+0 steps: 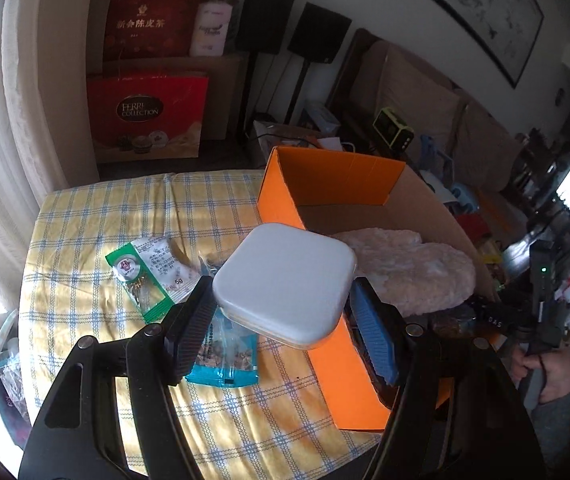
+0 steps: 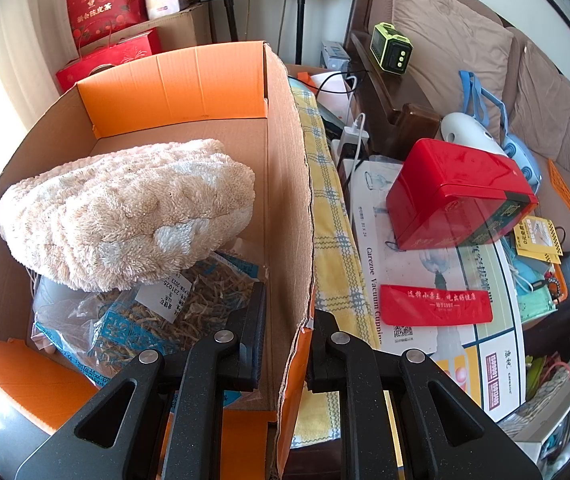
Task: Organize objects
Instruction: 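Carry the white container into the box and release it on the plush, then move the left tool back to the small packets on the bed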
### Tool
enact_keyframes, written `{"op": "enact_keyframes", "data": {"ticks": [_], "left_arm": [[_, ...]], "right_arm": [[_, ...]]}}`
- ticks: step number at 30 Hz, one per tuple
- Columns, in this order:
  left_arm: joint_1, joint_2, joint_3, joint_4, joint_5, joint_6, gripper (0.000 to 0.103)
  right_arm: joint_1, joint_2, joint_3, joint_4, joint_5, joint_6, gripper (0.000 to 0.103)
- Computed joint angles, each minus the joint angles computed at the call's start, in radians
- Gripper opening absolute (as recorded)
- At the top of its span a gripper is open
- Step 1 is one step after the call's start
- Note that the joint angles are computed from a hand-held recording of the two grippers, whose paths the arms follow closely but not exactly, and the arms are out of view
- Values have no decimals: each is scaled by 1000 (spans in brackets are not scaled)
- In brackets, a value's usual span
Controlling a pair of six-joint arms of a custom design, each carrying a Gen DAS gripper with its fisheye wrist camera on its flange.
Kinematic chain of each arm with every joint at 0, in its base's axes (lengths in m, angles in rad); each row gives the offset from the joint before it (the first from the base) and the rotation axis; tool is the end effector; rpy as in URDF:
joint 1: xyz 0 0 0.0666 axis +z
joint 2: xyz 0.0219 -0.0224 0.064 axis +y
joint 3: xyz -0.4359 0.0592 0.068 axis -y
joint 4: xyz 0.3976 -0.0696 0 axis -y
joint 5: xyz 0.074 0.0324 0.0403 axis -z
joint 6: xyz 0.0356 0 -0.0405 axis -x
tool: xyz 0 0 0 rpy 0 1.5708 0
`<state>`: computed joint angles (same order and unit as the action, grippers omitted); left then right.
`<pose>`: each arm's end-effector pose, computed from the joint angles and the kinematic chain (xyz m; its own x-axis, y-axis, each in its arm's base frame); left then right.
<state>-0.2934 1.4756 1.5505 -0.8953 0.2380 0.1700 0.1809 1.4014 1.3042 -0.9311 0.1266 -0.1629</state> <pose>0.4938 -0.1584 0.5212 -0.7637 0.0590 -0.6429 0.3102 0.9068 -0.2853 0.4607 0.0793 0.4394 -0.8498 0.0081 -0.5270 0.0238 0.9995 -0.0230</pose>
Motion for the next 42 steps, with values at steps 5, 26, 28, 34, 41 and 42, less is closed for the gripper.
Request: {"op": "enact_keyframes", "data": {"ticks": [5, 26, 28, 34, 41, 42], "left_arm": [[-54, 24, 36, -11, -17, -8, 65], [-160, 140, 139, -71, -65, 0, 76], [-149, 126, 130, -62, -54, 6, 76], [-100, 93, 110, -50, -52, 15, 77], [-53, 68, 78, -49, -109, 1, 77], [-46, 65, 73, -49, -117, 2, 77]], "right_arm": [[1, 1, 1, 0, 1, 0, 15], [2, 0, 1, -2, -2, -3, 16], [2, 0, 0, 0, -2, -3, 16], [2, -1, -1, 0, -2, -3, 16], [2, -1, 1, -2, -2, -3, 16], [1, -1, 1, -3, -3, -2, 16]]}}
